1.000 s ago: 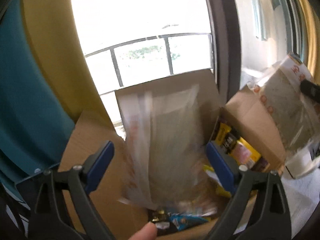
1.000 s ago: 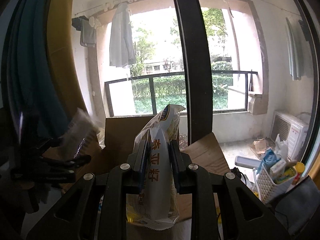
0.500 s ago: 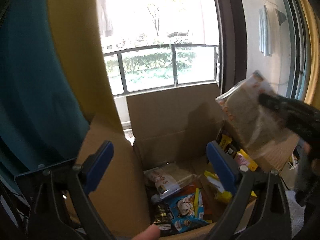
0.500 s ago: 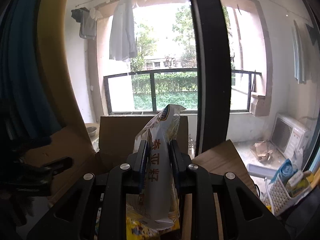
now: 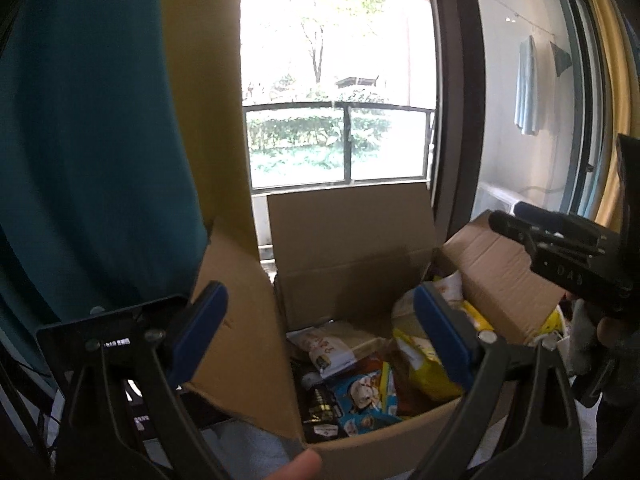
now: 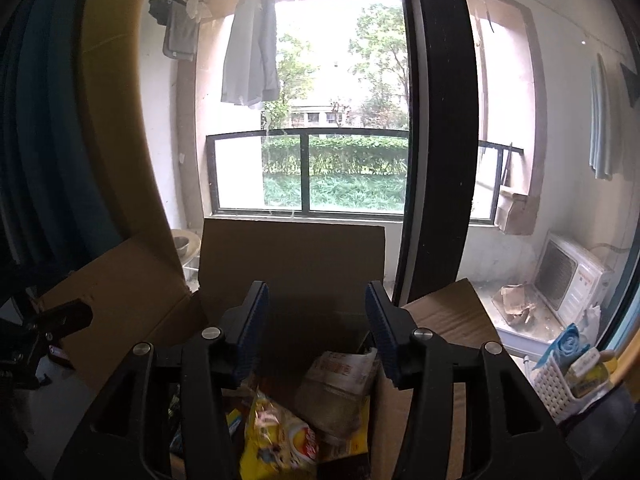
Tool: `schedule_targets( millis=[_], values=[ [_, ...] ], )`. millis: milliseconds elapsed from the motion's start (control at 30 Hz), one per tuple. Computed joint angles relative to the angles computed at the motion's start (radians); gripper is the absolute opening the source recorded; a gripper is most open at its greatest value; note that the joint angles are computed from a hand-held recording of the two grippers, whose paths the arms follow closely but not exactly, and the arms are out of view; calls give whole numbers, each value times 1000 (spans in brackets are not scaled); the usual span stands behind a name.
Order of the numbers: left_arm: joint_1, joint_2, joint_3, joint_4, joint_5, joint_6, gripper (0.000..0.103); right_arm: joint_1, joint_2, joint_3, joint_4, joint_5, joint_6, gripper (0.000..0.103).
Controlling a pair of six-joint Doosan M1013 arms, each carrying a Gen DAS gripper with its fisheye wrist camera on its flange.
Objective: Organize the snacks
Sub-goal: 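Withdraw both open tools from the box back toward the snack pile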
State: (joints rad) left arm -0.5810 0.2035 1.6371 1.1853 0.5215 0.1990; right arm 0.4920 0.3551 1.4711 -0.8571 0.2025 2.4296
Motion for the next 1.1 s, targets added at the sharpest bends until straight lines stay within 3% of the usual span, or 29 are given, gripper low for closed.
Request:
schedule_targets(
  millis=[700, 933, 1100],
  values=[
    [-109, -136, 166, 156, 38, -207, 95, 54, -164, 197, -213, 12, 228, 53],
    [-152, -179, 237, 176, 76, -272, 95, 72, -202, 261, -143, 13, 177, 53],
    [-179, -194, 279, 167, 98, -297, 95, 95, -231, 309, -187, 26, 229, 53]
  ],
)
